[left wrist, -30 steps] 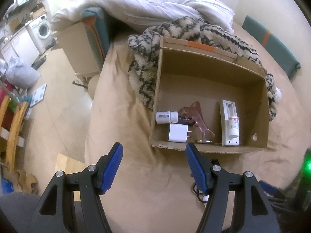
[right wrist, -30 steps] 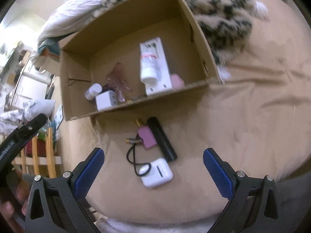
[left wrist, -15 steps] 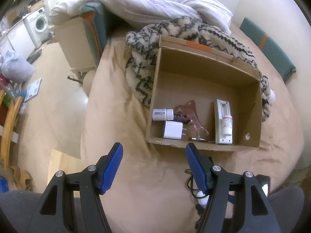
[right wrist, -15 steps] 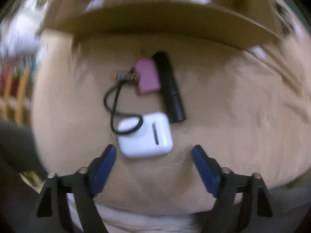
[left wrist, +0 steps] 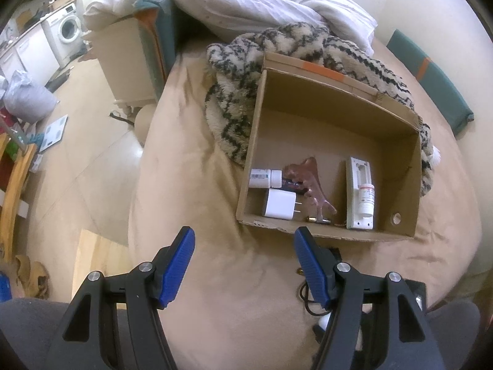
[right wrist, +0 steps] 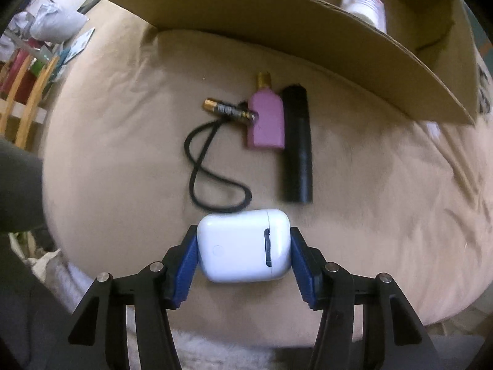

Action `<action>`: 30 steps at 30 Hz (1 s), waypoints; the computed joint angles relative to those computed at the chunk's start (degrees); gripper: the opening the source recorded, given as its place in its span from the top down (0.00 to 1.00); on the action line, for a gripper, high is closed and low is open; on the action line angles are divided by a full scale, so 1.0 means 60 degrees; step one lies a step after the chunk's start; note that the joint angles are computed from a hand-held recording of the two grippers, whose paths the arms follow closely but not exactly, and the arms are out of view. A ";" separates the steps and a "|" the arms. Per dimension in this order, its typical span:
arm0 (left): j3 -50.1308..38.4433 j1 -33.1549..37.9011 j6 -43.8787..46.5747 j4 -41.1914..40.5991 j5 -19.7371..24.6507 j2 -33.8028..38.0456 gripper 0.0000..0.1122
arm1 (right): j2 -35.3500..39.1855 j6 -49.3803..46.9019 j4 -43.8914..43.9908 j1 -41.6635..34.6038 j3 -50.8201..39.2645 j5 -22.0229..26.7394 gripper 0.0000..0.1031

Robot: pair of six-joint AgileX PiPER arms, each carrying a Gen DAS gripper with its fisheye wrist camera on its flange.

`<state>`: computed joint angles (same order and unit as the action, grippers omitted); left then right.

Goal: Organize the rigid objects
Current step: 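Grasp the white earbud case with the right tool while the left tool grasps the AA battery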

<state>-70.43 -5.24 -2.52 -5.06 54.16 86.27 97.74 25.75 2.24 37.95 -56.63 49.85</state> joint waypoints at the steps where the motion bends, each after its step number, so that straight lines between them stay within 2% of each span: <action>1: -0.0009 0.0011 0.0037 -0.0026 0.0017 0.0006 0.43 | -0.0248 -0.0009 0.0055 -0.0020 0.0120 0.0037 0.43; 8: 0.0032 -0.0098 0.0077 -0.0005 0.0055 0.0239 0.43 | -0.2133 0.0837 -0.1023 -0.0129 0.0081 0.0464 0.43; 13: 0.0135 -0.0274 0.0455 -0.0579 0.0175 0.0658 0.43 | -0.2845 0.0498 -0.1588 -0.1189 -0.0542 -0.0033 0.43; 17: 0.0338 -0.0982 0.0208 0.0058 -0.0060 0.0861 0.43 | -0.2854 -0.0662 -0.0839 -0.2446 -0.1204 -0.0209 0.43; 20: 0.0383 -0.1177 0.0350 0.0015 -0.0131 0.1065 0.43 | -0.2950 -0.1302 -0.0354 -0.3157 -0.1228 -0.0534 0.43; 22: 0.0365 -0.1236 0.0436 -0.0056 -0.0060 0.1240 0.43 | -0.3058 -0.1326 -0.0024 -0.3293 -0.0903 -0.0938 0.43; 30: 0.0073 -0.1753 0.1263 -0.1020 0.0135 0.2301 0.43 | -0.3810 -0.2100 0.1378 -0.3974 -0.0164 -0.1205 0.43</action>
